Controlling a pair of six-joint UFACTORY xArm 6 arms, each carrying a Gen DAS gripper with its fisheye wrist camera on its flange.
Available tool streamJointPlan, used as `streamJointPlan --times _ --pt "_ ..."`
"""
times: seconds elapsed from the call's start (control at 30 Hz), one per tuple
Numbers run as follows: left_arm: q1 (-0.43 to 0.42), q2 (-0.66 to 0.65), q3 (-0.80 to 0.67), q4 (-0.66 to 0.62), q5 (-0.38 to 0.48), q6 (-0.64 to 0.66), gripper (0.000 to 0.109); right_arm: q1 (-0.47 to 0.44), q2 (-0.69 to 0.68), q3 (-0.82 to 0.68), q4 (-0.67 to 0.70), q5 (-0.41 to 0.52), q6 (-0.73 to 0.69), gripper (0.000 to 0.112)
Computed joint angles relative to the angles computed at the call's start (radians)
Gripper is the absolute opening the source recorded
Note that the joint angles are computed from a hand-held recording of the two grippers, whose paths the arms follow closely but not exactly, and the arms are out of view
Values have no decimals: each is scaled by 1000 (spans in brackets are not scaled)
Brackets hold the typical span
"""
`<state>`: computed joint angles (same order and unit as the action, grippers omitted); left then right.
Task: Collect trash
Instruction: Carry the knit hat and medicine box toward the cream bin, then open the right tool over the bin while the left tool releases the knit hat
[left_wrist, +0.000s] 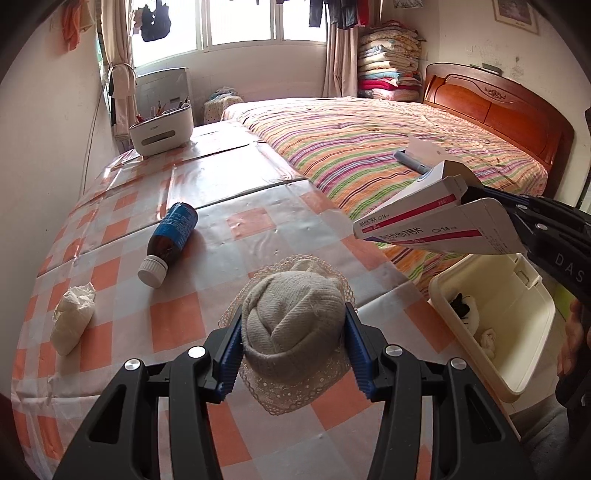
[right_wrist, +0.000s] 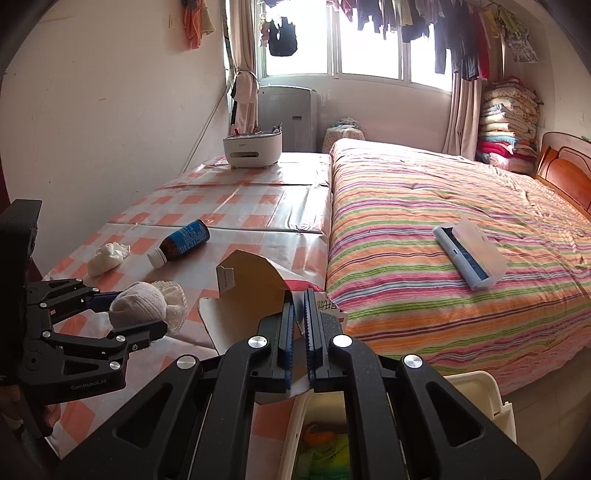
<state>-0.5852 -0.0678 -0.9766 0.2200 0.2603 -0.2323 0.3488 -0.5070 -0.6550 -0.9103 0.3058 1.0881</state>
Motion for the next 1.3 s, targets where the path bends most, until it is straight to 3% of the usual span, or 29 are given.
streamJointPlan --times 0.43,0.83,1.3 --pt "-128 -14 -5 -56 -8 52 49 -34 -301 196 20 56 30 5" --pt "-217 8 -26 -86 2 84 49 -19 -538 341 47 180 45 5" --pt "-276 55 -68 -116 15 114 49 -35 -688 423 78 249 64 5"
